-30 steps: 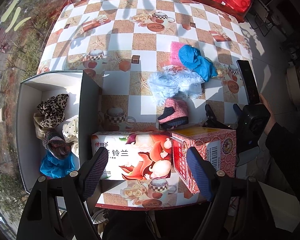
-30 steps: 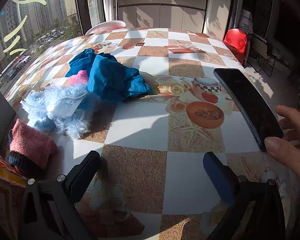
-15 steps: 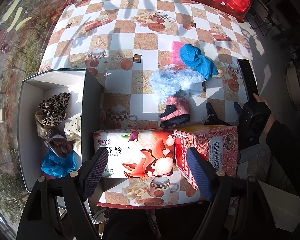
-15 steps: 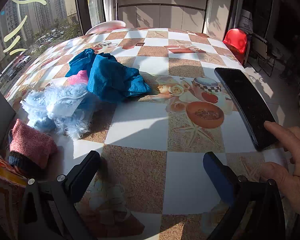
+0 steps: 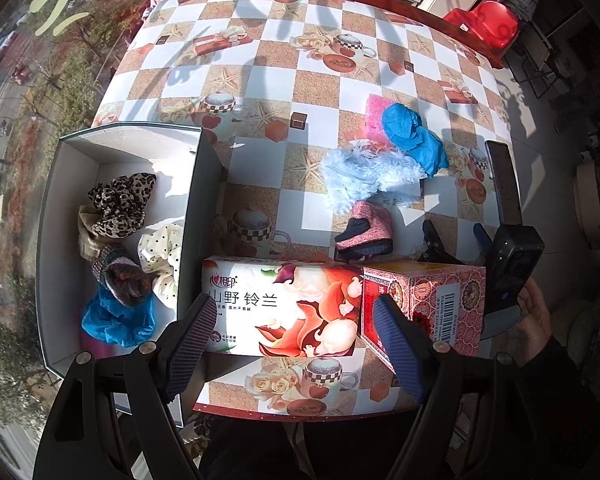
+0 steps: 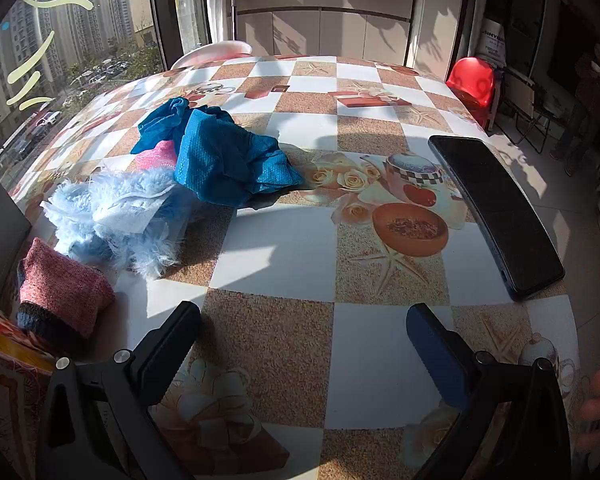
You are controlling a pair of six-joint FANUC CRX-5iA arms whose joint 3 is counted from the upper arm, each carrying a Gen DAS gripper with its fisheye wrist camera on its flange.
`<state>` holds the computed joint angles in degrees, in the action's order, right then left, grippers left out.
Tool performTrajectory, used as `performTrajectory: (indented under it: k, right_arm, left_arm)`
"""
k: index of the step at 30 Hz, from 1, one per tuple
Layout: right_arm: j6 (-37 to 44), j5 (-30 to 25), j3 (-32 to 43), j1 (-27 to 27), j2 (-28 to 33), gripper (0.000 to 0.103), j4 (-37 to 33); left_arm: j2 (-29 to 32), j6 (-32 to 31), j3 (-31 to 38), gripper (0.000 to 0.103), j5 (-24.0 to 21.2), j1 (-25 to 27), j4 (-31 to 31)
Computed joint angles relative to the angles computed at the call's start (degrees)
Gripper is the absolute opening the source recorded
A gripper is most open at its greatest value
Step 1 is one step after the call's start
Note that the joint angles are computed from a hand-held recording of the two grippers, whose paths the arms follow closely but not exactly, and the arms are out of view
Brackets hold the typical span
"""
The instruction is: Organize soft objects
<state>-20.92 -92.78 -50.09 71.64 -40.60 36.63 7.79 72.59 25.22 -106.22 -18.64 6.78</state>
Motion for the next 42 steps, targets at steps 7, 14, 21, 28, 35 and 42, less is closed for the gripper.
performTrajectory:
  k: [7, 14, 21, 28, 35, 42]
  right_arm:
    - [0.0, 0.1, -0.1, -0.1, 0.0, 0.103, 0.0]
    - [-0.4, 1.0, 0.3, -1.6, 1.0, 0.103, -0.2]
    - [22.5, 8.6, 6.8, -13.4, -5.4, 0.103, -11.8]
    - [38.9, 9.7, 14.2, -23.8, -0.3, 0.103, -9.5]
    - [64.6, 23.8, 21.1, -38.2, 8.5, 0.103, -18.4]
    - [83.0, 25.1, 27.7, -46.8, 17.8, 0.075, -30.3]
  left_arm:
    - [1.4, -1.2, 0.0, 0.083, 2.3, -1.8, 1.0]
    - [4.9, -4.2, 1.6, 0.083, 4.2, -3.5, 1.6]
    - [10.3, -8.5, 3.0, 0.083, 5.7, -4.8, 3.1]
    - [15.4, -14.4, 3.5, 0.083, 6.5, -7.3, 6.7]
    - [18.3, -20.6, 2.7, 0.083, 8.2, -10.0, 7.2]
    - [19.9, -23.4, 1.8, 0.082, 11.2, -10.5, 9.2]
